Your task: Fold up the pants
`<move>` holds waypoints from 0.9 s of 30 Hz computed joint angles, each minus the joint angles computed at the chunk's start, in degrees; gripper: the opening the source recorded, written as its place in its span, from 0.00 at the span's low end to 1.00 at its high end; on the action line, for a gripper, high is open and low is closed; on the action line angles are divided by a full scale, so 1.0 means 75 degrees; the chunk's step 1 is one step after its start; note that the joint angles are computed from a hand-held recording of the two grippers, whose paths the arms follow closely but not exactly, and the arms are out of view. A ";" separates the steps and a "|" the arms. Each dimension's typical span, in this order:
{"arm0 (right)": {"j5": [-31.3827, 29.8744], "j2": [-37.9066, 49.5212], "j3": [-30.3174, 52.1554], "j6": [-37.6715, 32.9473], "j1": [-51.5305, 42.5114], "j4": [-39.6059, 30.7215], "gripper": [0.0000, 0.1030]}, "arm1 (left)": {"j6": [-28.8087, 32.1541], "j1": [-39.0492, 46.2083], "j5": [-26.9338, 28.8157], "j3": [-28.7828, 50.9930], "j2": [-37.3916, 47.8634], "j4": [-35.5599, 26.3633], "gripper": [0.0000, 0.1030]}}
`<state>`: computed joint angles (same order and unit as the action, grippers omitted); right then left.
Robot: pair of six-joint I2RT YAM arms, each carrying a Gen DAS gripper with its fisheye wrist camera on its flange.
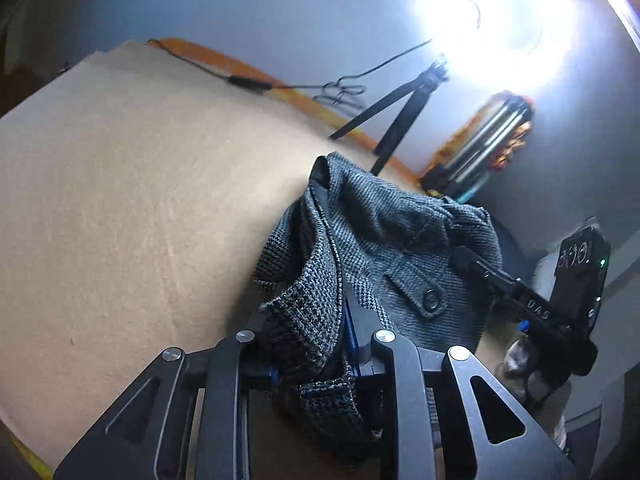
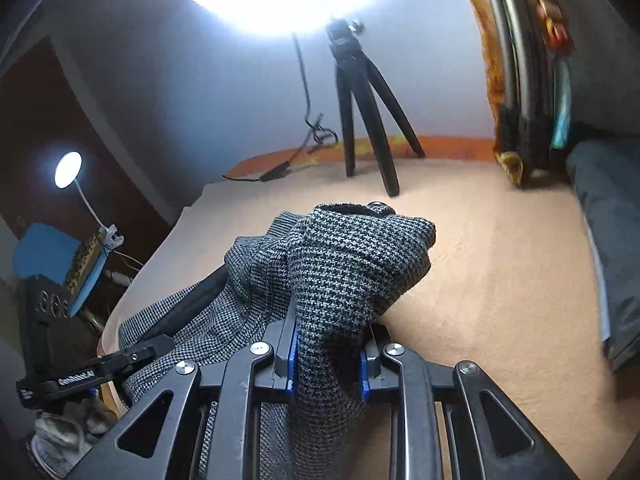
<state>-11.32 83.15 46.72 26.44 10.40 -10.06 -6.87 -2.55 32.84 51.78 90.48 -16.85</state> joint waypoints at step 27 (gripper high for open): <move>-0.1901 -0.1892 0.2724 -0.4233 -0.5570 -0.4441 0.20 | -0.2082 -0.4563 -0.0826 0.1877 0.0386 0.1482 0.20</move>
<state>-25.58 68.96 67.15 -5.31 -31.38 -43.37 -22.48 -36.78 26.65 65.85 93.37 -5.74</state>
